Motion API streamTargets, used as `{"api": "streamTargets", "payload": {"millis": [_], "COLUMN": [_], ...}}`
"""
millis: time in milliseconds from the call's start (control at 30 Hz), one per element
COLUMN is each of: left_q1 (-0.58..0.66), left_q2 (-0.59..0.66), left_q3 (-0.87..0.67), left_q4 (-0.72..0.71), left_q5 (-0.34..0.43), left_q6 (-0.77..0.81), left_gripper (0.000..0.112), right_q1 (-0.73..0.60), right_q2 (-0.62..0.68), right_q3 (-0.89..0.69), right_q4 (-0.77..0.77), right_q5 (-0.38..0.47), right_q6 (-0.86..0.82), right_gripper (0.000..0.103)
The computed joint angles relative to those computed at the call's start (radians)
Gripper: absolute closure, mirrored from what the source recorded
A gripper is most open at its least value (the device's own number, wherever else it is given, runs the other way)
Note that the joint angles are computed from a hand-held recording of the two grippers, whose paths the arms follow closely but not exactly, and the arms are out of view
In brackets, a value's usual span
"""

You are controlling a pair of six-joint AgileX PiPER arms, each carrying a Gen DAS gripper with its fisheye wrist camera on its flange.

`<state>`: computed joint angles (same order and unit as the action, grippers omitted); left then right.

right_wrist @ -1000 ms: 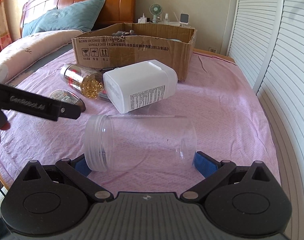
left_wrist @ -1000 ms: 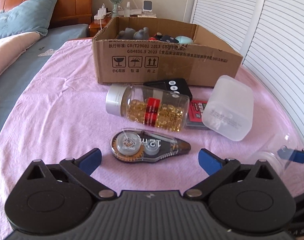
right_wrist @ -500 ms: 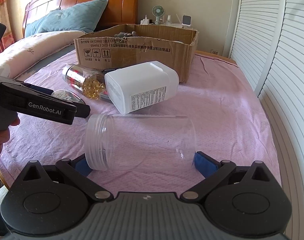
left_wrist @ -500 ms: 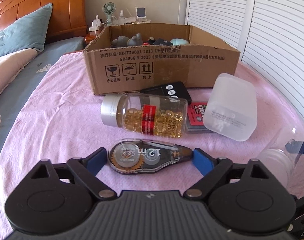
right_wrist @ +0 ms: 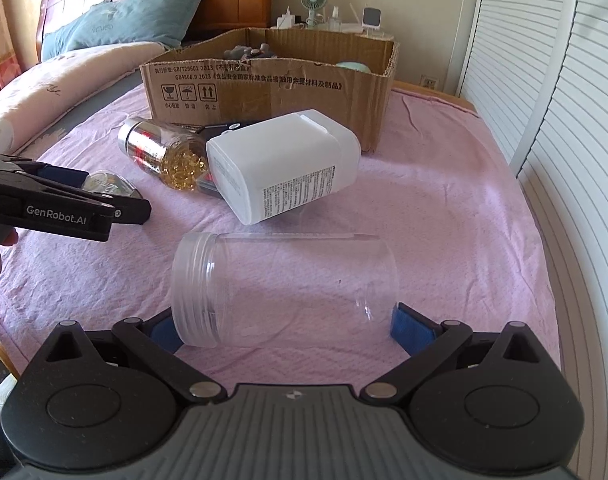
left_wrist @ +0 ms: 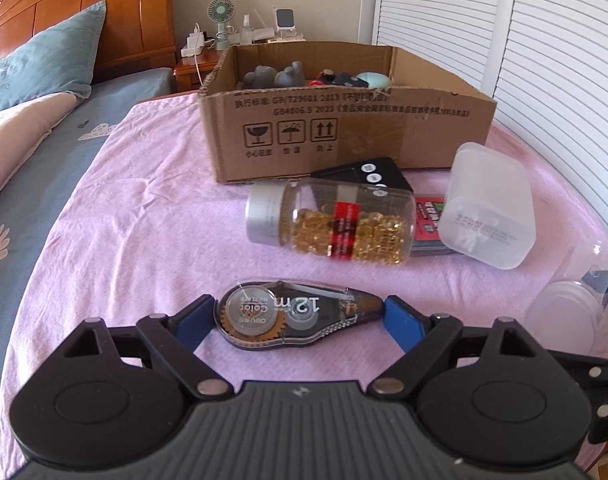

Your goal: Organize rigid objects

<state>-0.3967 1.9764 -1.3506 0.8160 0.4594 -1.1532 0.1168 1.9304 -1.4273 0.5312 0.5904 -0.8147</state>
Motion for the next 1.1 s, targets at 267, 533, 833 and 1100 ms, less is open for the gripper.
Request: {"api": "streamTargets", "payload": {"millis": [267, 533, 833, 1100], "left_q1": [0.018, 0.061, 0.111, 0.148], "left_q2": [-0.012, -0.052, -0.128, -0.079], "left_q3": [0.009, 0.024, -0.003, -0.220], "left_q4": [-0.054, -0.215, -0.520, -0.601], "left_q5": [-0.015, -0.042, -0.002, 0.058], "left_q6": [0.071, 0.299, 0.689, 0.823], "left_gripper": [0.023, 0.023, 0.023, 0.023], "right_q1": [0.059, 0.082, 0.049, 0.018], "right_q2": [-0.021, -0.021, -0.016, 0.025], "right_q3": [-0.025, -0.069, -0.165, -0.323], "right_q4": [-0.185, -0.271, -0.170, -0.102], "right_q5": [-0.014, 0.031, 0.167, 0.243], "right_q6": [0.204, 0.275, 0.128, 0.065], "right_gripper": [0.000, 0.007, 0.007, 0.007]}}
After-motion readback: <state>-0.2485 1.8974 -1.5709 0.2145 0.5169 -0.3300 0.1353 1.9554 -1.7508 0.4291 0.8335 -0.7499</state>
